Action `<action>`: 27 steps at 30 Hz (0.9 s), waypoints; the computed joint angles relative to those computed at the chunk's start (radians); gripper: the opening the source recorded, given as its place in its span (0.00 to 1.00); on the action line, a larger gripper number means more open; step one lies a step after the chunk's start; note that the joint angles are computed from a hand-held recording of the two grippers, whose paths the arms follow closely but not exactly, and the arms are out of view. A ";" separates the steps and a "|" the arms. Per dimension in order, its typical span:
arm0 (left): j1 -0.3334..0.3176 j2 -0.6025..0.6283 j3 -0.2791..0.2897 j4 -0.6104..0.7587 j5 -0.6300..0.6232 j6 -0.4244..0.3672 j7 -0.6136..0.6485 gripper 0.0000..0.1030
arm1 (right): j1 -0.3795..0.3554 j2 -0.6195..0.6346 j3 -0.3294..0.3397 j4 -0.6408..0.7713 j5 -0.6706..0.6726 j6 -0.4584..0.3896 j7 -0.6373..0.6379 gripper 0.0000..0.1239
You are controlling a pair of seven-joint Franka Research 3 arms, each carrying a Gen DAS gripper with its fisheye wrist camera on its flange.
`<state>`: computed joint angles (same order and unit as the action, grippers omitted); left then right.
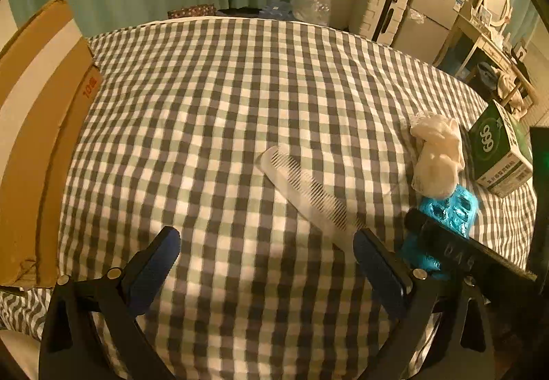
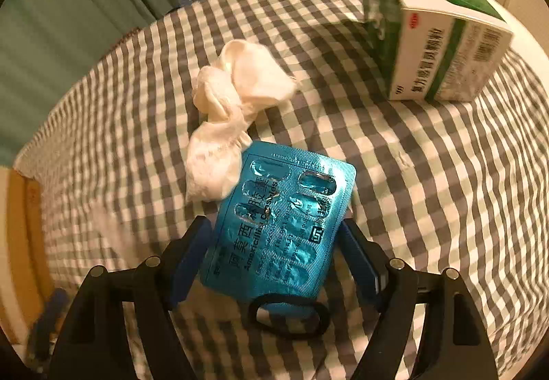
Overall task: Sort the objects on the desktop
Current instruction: 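Grasp the blue blister pack with the right tool, then carry the blister pack toward the cardboard box with the right tool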
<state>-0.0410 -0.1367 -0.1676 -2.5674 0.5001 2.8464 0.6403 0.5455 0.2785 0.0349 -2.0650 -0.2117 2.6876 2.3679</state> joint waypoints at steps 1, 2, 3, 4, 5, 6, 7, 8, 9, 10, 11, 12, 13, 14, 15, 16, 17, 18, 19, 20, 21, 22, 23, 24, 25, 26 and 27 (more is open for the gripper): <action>-0.010 0.010 0.008 0.004 -0.034 0.008 0.026 1.00 | 0.002 -0.003 -0.004 -0.003 -0.009 0.000 0.002 0.60; -0.025 0.020 0.019 0.008 -0.087 0.018 0.067 1.00 | -0.008 -0.010 0.002 -0.018 0.009 0.019 -0.009 0.57; -0.034 0.028 0.024 0.011 -0.127 0.025 0.090 1.00 | -0.027 -0.023 0.013 -0.041 0.046 0.049 -0.031 0.56; -0.040 0.035 0.025 0.015 -0.157 0.030 0.106 1.00 | -0.051 -0.034 0.030 -0.063 0.096 0.081 -0.070 0.55; -0.043 0.041 0.025 0.018 -0.179 0.033 0.120 1.00 | -0.063 -0.041 0.039 -0.077 0.129 0.099 -0.098 0.54; -0.050 0.053 0.027 0.026 -0.215 0.027 0.142 1.00 | -0.078 -0.051 0.049 -0.095 0.169 0.126 -0.132 0.54; -0.055 0.063 0.028 0.033 -0.246 0.020 0.162 1.00 | -0.094 -0.063 0.062 -0.117 0.216 0.157 -0.170 0.54; -0.059 0.071 0.028 0.039 -0.275 0.013 0.179 1.00 | -0.107 -0.075 0.073 -0.138 0.260 0.184 -0.204 0.54; -0.063 0.086 0.030 0.046 -0.318 0.013 0.204 1.00 | -0.108 -0.090 0.070 -0.156 0.279 0.202 -0.214 0.54; -0.064 0.094 0.028 0.050 -0.344 0.011 0.216 1.00 | -0.102 -0.109 0.057 -0.177 0.280 0.221 -0.206 0.54; -0.067 0.102 0.027 0.054 -0.374 0.009 0.234 1.00 | -0.096 -0.125 0.045 -0.197 0.271 0.246 -0.192 0.54; -0.068 0.112 0.024 0.063 -0.392 0.002 0.246 0.99 | -0.084 -0.141 0.023 -0.215 0.236 0.266 -0.158 0.54; -0.066 0.121 0.019 0.075 -0.368 -0.010 0.233 0.99 | -0.074 -0.152 0.005 -0.226 0.196 0.273 -0.123 0.54; -0.063 0.130 0.014 0.089 -0.287 -0.025 0.184 0.94 | -0.067 -0.164 -0.008 -0.236 0.155 0.278 -0.089 0.54; -0.062 0.137 0.012 0.102 -0.219 -0.036 0.140 0.80 | -0.054 -0.176 -0.033 -0.246 0.077 0.286 -0.026 0.54; -0.063 0.140 0.010 0.110 -0.159 -0.048 0.095 0.73 | -0.057 -0.174 -0.044 -0.253 0.023 0.297 0.012 0.54; -0.063 0.139 0.011 0.111 -0.112 -0.047 0.057 0.56 | -0.057 -0.179 -0.051 -0.255 -0.021 0.292 0.043 0.54; -0.061 0.132 0.012 0.100 -0.103 -0.020 0.053 0.42 | -0.064 -0.188 -0.050 -0.263 -0.048 0.296 0.065 0.54; -0.062 0.126 0.011 0.091 -0.137 -0.003 0.086 0.33 | -0.080 -0.193 -0.037 -0.275 -0.036 0.315 0.058 0.54; -0.062 0.119 0.011 0.083 -0.167 0.007 0.116 0.14 | -0.103 -0.197 -0.010 -0.283 0.021 0.327 0.005 0.54; -0.063 0.109 0.012 0.073 -0.198 0.017 0.154 0.03 | -0.110 -0.201 -0.003 -0.290 0.032 0.335 -0.008 0.54; -0.065 0.101 0.012 0.066 -0.214 0.022 0.177 0.03 | -0.113 -0.209 -0.004 -0.297 0.022 0.339 -0.005 0.54; -0.064 0.090 0.011 0.056 -0.209 0.028 0.187 0.03 | -0.126 -0.228 0.005 -0.314 0.044 0.341 -0.036 0.54; -0.063 0.074 0.011 0.040 -0.205 0.039 0.194 0.03 | -0.134 -0.239 0.011 -0.326 0.049 0.352 -0.049 0.54; -0.063 0.060 0.011 0.029 -0.208 0.047 0.202 0.02 | -0.141 -0.244 0.020 -0.329 0.063 0.357 -0.065 0.54; -0.063 0.038 0.014 0.012 -0.213 0.055 0.214 0.02 | -0.155 -0.260 0.035 -0.332 0.136 0.350 -0.139 0.54; -0.062 0.010 0.016 -0.013 -0.212 0.074 0.224 0.02 | -0.160 -0.267 0.043 -0.336 0.149 0.358 -0.151 0.54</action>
<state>-0.1027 -0.1268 -0.1516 -2.5801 0.2884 2.9208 0.8638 0.3857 0.0120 0.0778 -2.4007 -0.0630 3.0453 2.2171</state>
